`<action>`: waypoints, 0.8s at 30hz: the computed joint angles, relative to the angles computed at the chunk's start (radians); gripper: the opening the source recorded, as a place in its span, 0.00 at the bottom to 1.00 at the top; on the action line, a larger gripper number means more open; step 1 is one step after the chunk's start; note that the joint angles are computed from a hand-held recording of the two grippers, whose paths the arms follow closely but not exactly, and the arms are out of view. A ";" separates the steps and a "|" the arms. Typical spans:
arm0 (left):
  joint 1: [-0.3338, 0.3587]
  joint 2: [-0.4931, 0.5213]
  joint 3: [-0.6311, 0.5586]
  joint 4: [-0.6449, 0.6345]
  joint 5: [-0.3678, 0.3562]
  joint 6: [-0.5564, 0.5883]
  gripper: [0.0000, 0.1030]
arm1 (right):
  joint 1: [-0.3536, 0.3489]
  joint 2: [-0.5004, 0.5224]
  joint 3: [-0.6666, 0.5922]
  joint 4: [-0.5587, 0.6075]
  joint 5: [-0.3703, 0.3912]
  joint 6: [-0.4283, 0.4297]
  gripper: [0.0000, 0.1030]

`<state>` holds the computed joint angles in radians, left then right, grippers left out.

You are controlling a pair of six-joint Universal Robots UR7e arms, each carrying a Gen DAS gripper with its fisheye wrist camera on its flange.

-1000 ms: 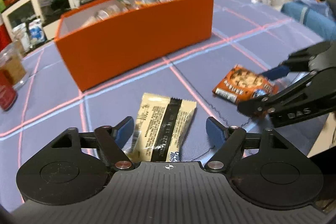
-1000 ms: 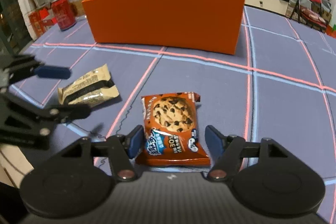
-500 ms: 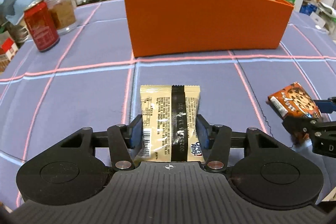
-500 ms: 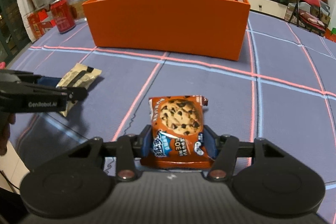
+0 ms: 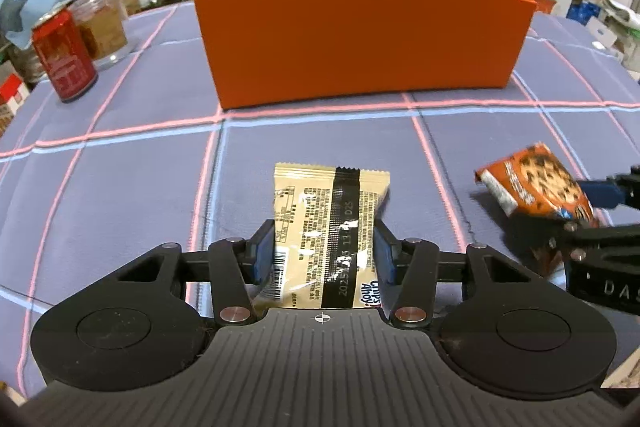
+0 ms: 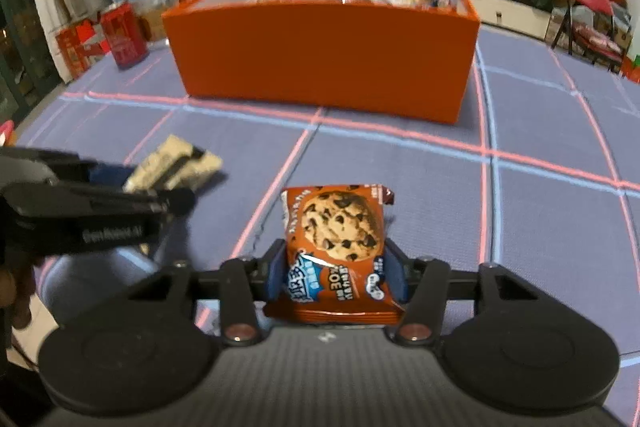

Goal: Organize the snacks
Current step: 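Hold both packets raised above the cloth in front of the orange box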

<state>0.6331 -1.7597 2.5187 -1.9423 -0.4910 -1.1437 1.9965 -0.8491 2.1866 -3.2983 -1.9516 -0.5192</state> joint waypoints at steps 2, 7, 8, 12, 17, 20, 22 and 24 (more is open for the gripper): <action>-0.015 -0.007 -0.004 0.030 0.013 -0.024 0.37 | 0.007 -0.002 0.007 -0.043 0.006 -0.010 0.57; -0.033 -0.001 -0.039 0.187 0.053 -0.140 0.37 | 0.017 -0.002 0.014 -0.102 0.020 -0.022 0.57; -0.034 -0.001 -0.046 0.214 0.058 -0.160 0.37 | 0.019 -0.002 0.014 -0.108 0.023 -0.024 0.57; -0.047 0.001 -0.077 0.325 0.086 -0.244 0.37 | 0.026 -0.005 0.015 -0.139 0.034 -0.032 0.57; -0.063 0.003 -0.094 0.329 0.104 -0.258 0.37 | 0.037 -0.016 0.010 -0.145 0.049 -0.015 0.57; -0.068 0.018 -0.106 0.342 0.112 -0.275 0.37 | 0.040 -0.017 0.008 -0.142 0.049 -0.006 0.57; -0.071 0.025 -0.109 0.351 0.112 -0.283 0.37 | 0.041 -0.016 0.008 -0.145 0.046 -0.001 0.57; -0.070 0.026 -0.111 0.351 0.110 -0.285 0.37 | 0.043 -0.015 0.009 -0.155 0.045 0.004 0.57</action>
<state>0.5631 -1.7333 2.4078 -1.5917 -0.3805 -1.4290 2.0391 -0.8644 2.1958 -3.4532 -1.9065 -0.5153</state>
